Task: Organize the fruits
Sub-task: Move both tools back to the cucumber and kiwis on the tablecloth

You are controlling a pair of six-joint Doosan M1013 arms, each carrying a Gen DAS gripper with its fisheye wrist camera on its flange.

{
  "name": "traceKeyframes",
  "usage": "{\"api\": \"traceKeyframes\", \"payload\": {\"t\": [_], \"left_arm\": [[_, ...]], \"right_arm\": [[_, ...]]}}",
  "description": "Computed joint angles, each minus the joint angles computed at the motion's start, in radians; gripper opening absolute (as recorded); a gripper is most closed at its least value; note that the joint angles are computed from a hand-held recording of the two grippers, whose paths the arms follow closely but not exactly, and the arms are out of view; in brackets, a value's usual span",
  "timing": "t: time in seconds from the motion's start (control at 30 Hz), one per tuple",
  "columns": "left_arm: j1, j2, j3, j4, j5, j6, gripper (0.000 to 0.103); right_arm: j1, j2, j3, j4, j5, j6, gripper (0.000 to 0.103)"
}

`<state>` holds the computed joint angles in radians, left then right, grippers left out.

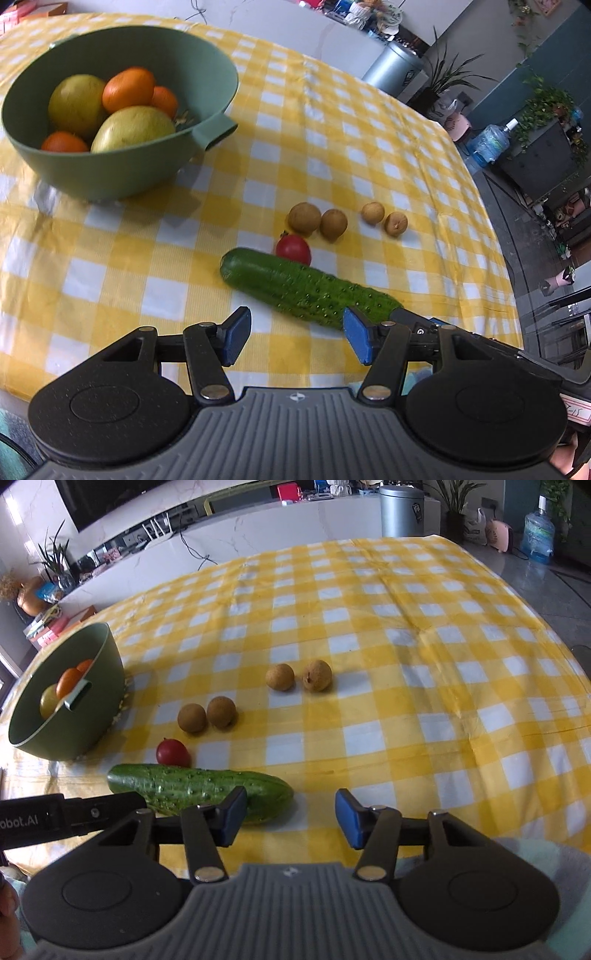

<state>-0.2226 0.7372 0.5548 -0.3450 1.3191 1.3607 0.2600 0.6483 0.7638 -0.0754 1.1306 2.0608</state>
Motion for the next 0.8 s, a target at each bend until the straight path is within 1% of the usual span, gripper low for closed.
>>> {"api": "traceKeyframes", "payload": {"t": [0.1, 0.17, 0.23, 0.4, 0.47, 0.57, 0.67, 0.73, 0.77, 0.8], "left_arm": [[0.002, 0.002, -0.001, -0.009, 0.006, -0.008, 0.068], [0.004, -0.001, 0.003, -0.016, 0.004, -0.010, 0.068], [0.005, -0.006, 0.011, -0.019, -0.003, -0.009, 0.068], [0.010, -0.012, 0.018, -0.035, -0.010, -0.016, 0.069], [0.012, -0.015, 0.021, -0.042, -0.013, -0.014, 0.069], [0.016, -0.020, 0.029, -0.052, -0.019, -0.014, 0.069], [0.018, -0.017, 0.026, -0.058, -0.018, -0.025, 0.069], [0.018, -0.017, 0.026, -0.060, -0.017, -0.028, 0.069], [0.018, -0.017, 0.026, -0.060, -0.018, -0.028, 0.069], [0.018, -0.017, 0.027, -0.060, -0.020, -0.027, 0.069]], "right_arm": [[-0.002, -0.001, 0.000, 0.010, 0.006, -0.008, 0.051], [-0.009, -0.007, 0.012, 0.032, -0.006, 0.001, 0.049], [-0.011, -0.015, 0.027, 0.025, -0.026, 0.044, 0.041], [-0.005, -0.003, 0.006, -0.003, -0.003, 0.044, 0.042], [-0.006, -0.002, 0.002, 0.006, 0.006, 0.034, 0.042], [-0.013, -0.009, 0.012, 0.037, -0.003, 0.020, 0.042], [-0.018, -0.010, 0.011, 0.073, 0.006, -0.012, 0.039], [-0.036, -0.003, -0.001, 0.193, 0.033, -0.105, 0.039], [-0.037, -0.008, 0.009, 0.207, 0.020, -0.113, 0.038], [-0.033, -0.022, 0.033, 0.177, -0.017, -0.080, 0.033]]}}
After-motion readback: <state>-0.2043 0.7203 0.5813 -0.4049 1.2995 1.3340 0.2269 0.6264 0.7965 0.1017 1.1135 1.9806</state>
